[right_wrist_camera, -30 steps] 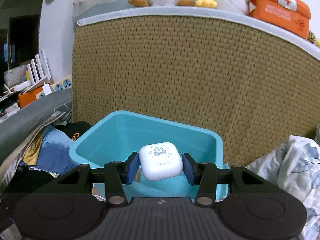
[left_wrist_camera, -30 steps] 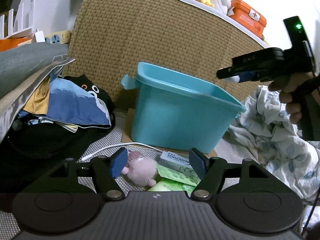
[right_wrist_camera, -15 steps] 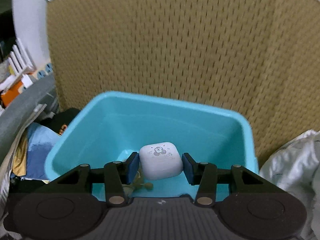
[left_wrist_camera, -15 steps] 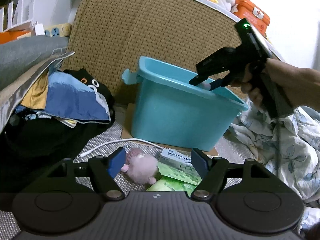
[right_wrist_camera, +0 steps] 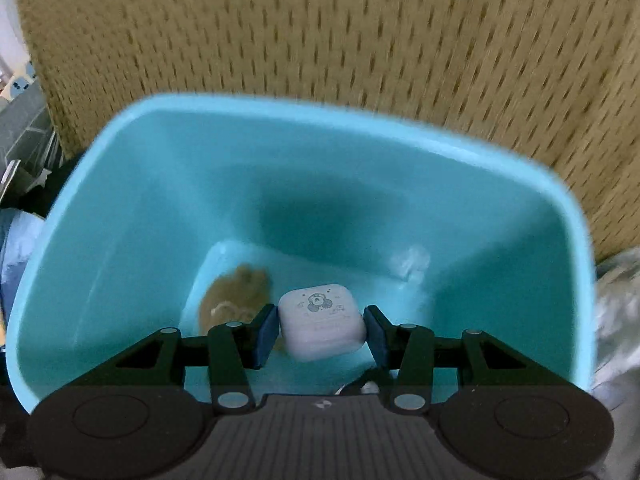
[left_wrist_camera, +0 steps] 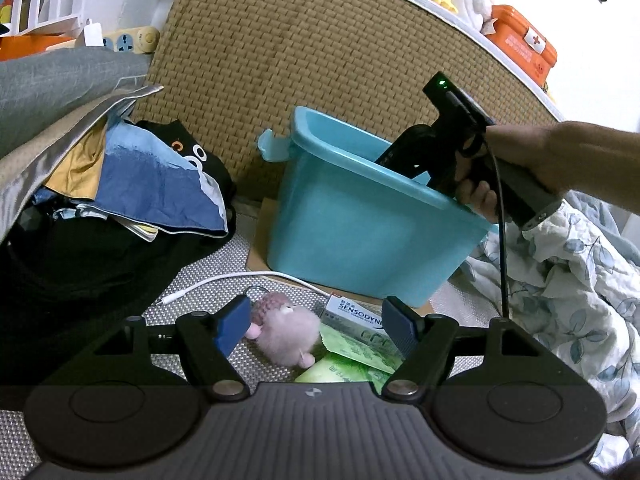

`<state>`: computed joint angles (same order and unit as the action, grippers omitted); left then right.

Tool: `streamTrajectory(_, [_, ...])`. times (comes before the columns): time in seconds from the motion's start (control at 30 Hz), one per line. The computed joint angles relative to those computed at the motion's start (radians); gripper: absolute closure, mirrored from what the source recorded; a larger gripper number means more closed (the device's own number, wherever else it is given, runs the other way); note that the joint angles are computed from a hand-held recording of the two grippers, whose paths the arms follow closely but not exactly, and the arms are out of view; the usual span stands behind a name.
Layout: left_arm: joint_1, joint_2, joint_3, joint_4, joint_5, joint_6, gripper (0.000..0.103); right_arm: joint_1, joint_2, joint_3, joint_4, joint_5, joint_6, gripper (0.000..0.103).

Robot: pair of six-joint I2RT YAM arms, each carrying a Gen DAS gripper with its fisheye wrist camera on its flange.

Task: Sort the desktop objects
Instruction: 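Lift the white earbud case with the right gripper over the teal bin, then open the right gripper to drop the earbud case into the bin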

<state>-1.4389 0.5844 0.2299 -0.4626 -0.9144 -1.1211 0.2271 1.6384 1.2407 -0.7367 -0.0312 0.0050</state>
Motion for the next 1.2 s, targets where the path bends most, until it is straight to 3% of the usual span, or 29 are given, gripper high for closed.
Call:
streamTrajectory(0.2, [-0.001, -0.004, 0.001, -0.008, -0.011, -0.013, 0.028, 0.01, 0.107, 0.13, -0.165, 0.005, -0.052, 0.053])
streamTrajectory(0.37, [0.001, -0.009, -0.002, -0.003, -0.009, -0.004, 0.028, 0.017, 0.148, 0.183, -0.233, 0.012, -0.08, 0.053])
streamTrajectory(0.97, [0.016, -0.029, -0.007, -0.004, -0.004, 0.007, 0.028, 0.045, 0.255, 0.313, -0.324, 0.011, -0.092, 0.051])
streamTrajectory(1.2, [0.032, -0.029, -0.01, 0.0, 0.015, 0.009, 0.028, 0.036, 0.196, 0.247, -0.254, -0.022, -0.108, 0.051])
